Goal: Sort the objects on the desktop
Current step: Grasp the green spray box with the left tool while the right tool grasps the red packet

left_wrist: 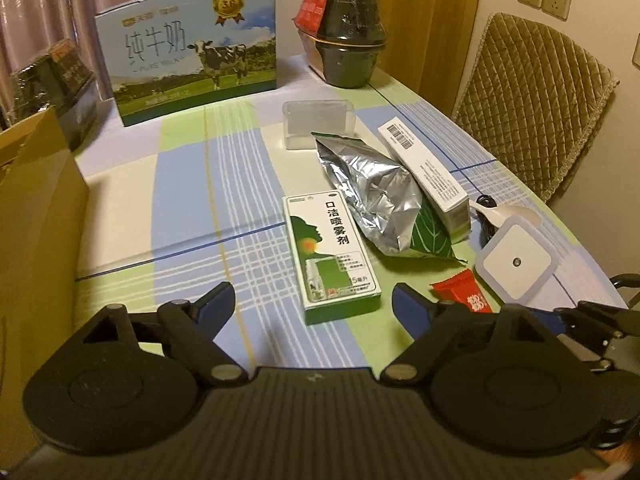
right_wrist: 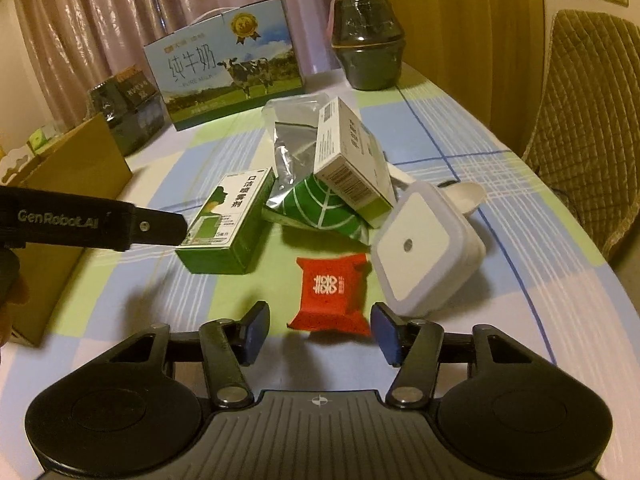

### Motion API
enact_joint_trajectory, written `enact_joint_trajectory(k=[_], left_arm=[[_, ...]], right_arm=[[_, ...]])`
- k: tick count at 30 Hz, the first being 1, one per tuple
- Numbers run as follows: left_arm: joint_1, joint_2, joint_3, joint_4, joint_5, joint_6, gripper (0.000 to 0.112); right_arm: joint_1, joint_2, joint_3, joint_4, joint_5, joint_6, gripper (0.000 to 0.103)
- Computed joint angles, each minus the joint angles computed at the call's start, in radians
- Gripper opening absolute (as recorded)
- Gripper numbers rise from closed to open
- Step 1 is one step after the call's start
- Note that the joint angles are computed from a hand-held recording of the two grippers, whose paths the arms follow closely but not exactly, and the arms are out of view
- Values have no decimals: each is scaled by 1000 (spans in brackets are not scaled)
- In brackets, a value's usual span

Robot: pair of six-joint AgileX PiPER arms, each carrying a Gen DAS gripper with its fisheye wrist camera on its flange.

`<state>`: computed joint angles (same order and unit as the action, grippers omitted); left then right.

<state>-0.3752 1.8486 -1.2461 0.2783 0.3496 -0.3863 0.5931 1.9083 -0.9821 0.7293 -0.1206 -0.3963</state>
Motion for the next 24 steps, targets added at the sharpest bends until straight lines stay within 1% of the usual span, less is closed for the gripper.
enact_joint_trajectory(k=[2,5,7,9,11,12,15,17,18,20,22,24], left_arm=[[4,26,-22,-34,-2,39,82],[2,68,-59,-40,-1,57,82],[4,99,-86,-72,-2,95,82],[7,129,-116,-96,2,126,80],[8,156,-143,-116,10,148,76],[8,169,-158,-116,18,152,75],[3,194,-179,-79,25,134,71],[1,204,-186,-80,25,143,64],[-2,206,-186,-71,28,139,56],[-12,199,-170,-9,23,84,55],[-15,176,-135,11,15,46,53],[-17,142,-85,38,5,6,52]], right_arm=[[5,19,-15,29,-10,-39,53],[14,43,-29,77,-29,-89,53],[18,54,-30,56,-46,-70,52],[25,58,-25,64,-68,-85,49],[29,60,-20,71,-84,-91,44],[32,60,-18,80,-90,-101,43],[33,62,-16,78,-98,-104,42],[36,64,-20,97,-101,-126,41],[36,64,-19,94,-103,-121,41],[35,63,-17,78,-102,-106,41],[31,55,-9,46,-92,-74,40],[32,40,6,48,-84,-80,40]])
